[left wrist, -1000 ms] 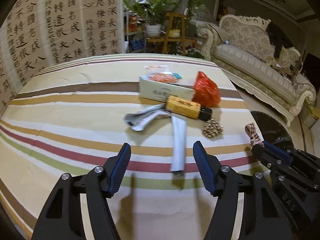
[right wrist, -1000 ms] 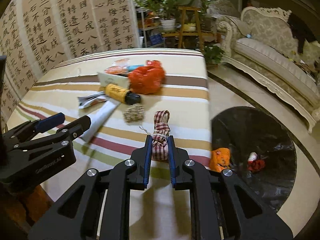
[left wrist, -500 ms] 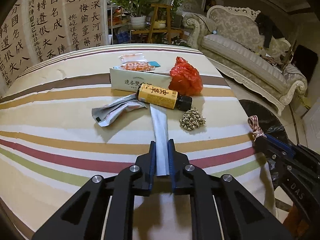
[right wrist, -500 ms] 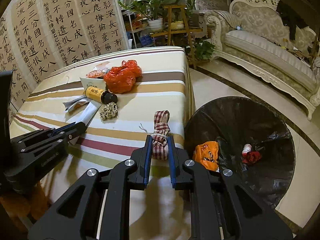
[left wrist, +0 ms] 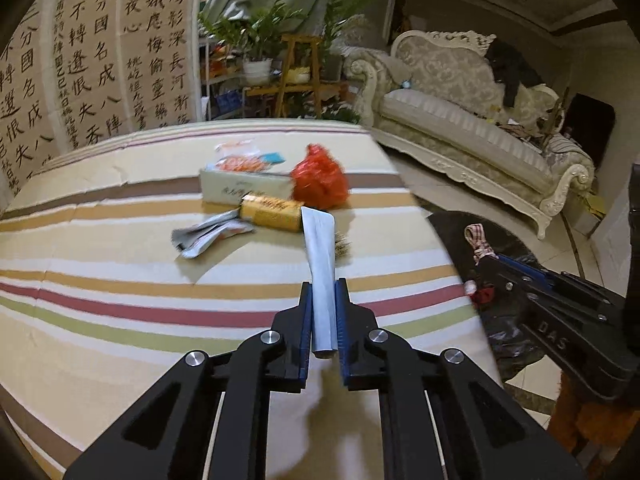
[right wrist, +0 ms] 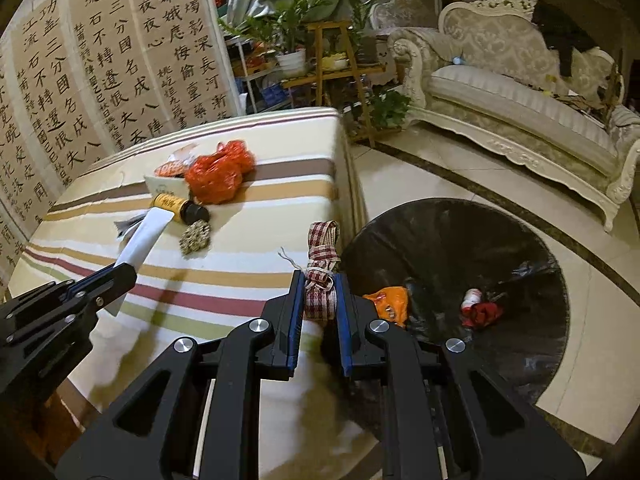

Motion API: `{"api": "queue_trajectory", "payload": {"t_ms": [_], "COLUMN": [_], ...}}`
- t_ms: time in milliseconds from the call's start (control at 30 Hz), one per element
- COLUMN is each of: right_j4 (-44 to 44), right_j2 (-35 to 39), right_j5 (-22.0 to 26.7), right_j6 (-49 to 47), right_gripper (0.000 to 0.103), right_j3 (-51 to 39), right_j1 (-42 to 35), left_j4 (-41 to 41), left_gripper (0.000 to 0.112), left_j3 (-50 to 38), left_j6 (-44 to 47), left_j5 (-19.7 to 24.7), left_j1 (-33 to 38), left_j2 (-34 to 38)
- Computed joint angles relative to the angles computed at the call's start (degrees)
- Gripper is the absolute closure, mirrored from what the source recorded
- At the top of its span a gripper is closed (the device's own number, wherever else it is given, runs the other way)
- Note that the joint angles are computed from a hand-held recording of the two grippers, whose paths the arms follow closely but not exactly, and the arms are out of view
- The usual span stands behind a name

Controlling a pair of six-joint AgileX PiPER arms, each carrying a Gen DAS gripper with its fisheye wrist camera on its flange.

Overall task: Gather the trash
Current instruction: 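Carry both items over the black trash bin and open both grippers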

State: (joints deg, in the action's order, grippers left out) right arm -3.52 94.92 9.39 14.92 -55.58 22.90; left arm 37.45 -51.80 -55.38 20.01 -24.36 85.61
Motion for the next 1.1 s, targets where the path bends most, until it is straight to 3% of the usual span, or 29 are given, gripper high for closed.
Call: {"api": "queue_trajectory", "payload": {"t_ms": [100,467,833,1100], "right_j4": [-8.7,-42.1,-51.8,-46.9], "right_j2": [-0.8,-2.3,0.1,3.2], "right_j5": [-0.2,0.4,-1.8,-3.1], "right_j6": [8.7,41.8,51.6,46.2], "right_gripper": [0.088,0.088,0.088,0.086], "right_j3": [0.7,3.2,3.3,1.2], "right_j1": [-0.6,-5.0,-12.0,-15.3], "left_j4": [5.9,10.4,4.4,2.3], "left_gripper": [0.1,0.1,0.1,0.099], "left_j3": [-1.4,-9.3,-19.2,-26.0], "left_j6": [-5.4,-8.0,0.3,4.1], "left_j5": [0.6,0.0,1.7,4.5], "left_j1": [-2.6,-7.7,-10.8,-12.7], "left_j2": [1.0,8.5,16.7,22.2]}}
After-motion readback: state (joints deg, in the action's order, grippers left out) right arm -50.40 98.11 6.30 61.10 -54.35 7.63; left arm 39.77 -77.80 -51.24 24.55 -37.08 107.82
